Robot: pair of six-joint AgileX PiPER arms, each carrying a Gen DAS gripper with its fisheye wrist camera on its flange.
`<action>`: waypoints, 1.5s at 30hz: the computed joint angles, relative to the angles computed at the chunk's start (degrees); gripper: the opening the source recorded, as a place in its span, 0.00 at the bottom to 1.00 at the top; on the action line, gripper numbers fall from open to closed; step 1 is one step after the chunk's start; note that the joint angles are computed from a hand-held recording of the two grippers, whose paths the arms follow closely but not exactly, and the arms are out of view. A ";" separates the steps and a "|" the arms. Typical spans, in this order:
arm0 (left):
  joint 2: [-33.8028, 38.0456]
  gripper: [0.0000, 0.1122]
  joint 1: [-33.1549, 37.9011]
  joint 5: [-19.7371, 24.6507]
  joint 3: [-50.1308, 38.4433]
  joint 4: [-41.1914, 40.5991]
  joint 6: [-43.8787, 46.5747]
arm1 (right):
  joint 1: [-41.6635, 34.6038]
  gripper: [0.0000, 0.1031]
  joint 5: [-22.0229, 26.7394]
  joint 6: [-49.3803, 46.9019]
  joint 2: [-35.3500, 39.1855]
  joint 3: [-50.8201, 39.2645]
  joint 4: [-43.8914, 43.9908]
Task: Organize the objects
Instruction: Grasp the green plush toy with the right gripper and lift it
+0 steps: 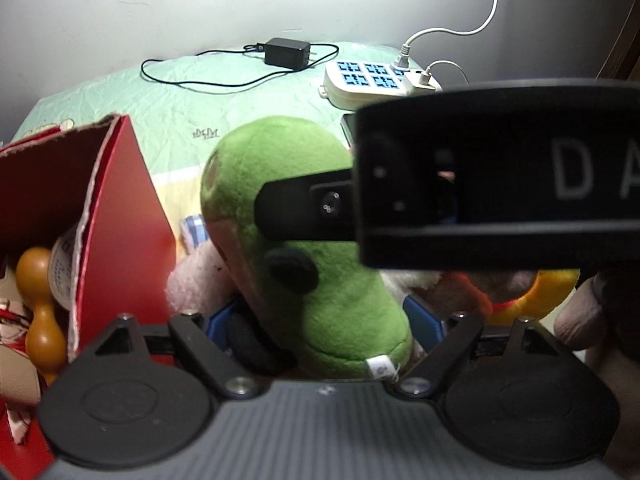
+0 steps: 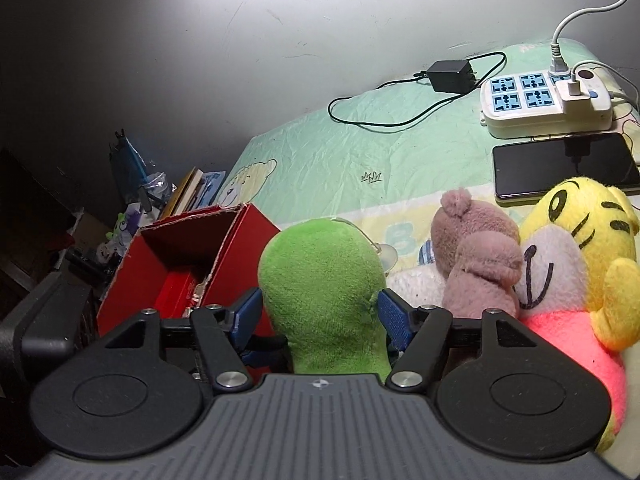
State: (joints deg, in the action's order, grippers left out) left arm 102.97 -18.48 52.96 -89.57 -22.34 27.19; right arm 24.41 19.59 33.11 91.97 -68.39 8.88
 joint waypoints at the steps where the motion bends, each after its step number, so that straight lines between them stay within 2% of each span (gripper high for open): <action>1: 0.22 0.75 -0.05 -0.08 -0.28 -0.11 0.38 | -0.42 0.65 -0.62 -1.53 -0.01 0.38 1.72; 8: 0.68 0.68 -0.03 0.19 -1.51 -0.69 2.21 | -2.26 0.57 -4.07 -11.67 -1.77 4.26 14.86; 11: 0.22 0.66 0.84 1.33 -2.03 -1.83 2.89 | -2.28 0.56 -5.11 -13.52 -3.30 5.89 18.09; 15: -2.23 0.66 1.21 1.10 -0.56 -1.96 3.93 | -1.56 0.55 -6.18 -12.73 -5.55 7.47 18.27; 23: -6.46 0.66 3.91 2.71 1.48 -4.17 6.23 | 1.72 0.56 -7.51 -2.83 -9.61 9.52 8.68; 25: -10.75 0.66 4.46 3.00 5.20 -4.78 6.76 | 2.78 0.56 -8.02 1.07 -10.49 9.91 5.02; 27: -13.09 0.66 3.09 0.41 8.33 -4.27 5.68 | 4.02 0.56 -8.23 5.72 -11.13 9.88 0.35; 30: -15.02 0.66 1.89 -1.24 9.97 -3.17 3.89 | 5.73 0.56 -8.53 10.94 -11.69 9.70 -5.24; 34: -17.70 0.65 3.96 0.47 10.33 -3.84 4.00 | 7.77 0.56 -9.28 17.57 -11.99 9.38 -12.25; 39: -19.53 0.64 7.81 1.22 10.80 -6.40 6.61 | 9.47 0.56 -10.69 19.90 -10.91 7.68 -14.56; 45: -17.64 0.64 14.83 4.35 7.32 -12.25 13.01 | 12.73 0.56 -8.50 35.61 -6.61 0.85 -30.65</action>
